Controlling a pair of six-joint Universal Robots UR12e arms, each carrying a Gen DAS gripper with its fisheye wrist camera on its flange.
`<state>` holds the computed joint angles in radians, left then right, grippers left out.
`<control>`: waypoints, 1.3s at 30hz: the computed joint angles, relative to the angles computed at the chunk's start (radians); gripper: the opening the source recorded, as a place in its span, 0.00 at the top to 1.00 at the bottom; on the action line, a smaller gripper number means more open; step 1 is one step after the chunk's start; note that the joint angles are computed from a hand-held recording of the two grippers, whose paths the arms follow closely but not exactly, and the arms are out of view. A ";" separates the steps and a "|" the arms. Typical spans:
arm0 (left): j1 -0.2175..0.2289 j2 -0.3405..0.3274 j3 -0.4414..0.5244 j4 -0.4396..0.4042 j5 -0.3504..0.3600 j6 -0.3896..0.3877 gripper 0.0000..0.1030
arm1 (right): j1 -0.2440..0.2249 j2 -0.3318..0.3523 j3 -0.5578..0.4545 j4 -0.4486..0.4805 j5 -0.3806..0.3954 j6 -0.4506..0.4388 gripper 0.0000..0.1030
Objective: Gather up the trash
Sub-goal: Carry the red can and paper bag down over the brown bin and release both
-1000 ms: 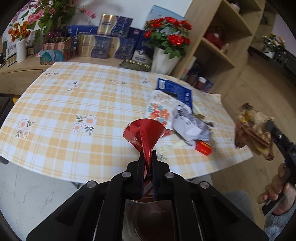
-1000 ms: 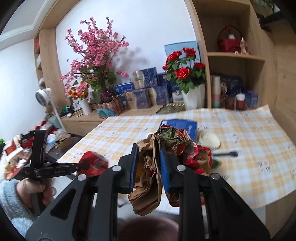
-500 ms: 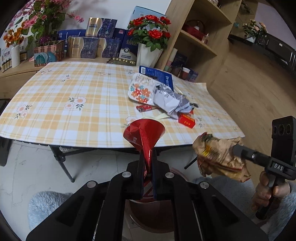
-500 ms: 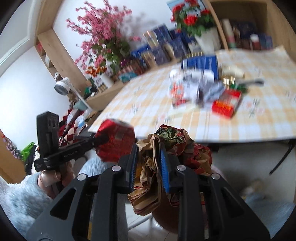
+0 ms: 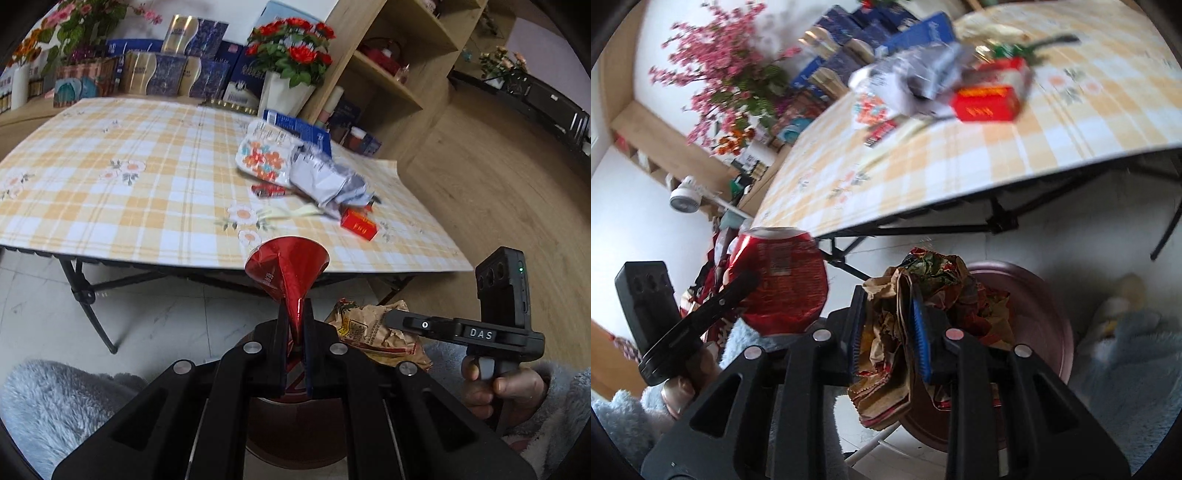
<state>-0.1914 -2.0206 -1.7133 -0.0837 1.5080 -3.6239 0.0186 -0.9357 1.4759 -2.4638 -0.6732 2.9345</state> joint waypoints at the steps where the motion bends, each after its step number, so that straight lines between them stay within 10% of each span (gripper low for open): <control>1: 0.001 -0.003 0.004 -0.013 -0.005 0.001 0.93 | 0.001 0.006 -0.002 0.001 -0.012 0.006 0.72; 10: 0.002 -0.019 0.025 -0.077 -0.024 0.006 0.93 | 0.000 0.021 -0.010 0.063 -0.043 0.007 0.52; 19: -0.006 -0.030 0.052 -0.155 -0.020 0.043 0.93 | 0.004 0.019 0.030 -0.179 -0.113 0.096 0.11; 24: -0.007 -0.035 0.063 -0.194 -0.032 0.058 0.93 | 0.011 0.023 0.045 -0.329 -0.210 0.166 0.06; 39: -0.021 -0.050 0.097 -0.281 -0.059 0.144 0.93 | 0.012 0.028 0.047 -0.374 -0.295 0.226 0.06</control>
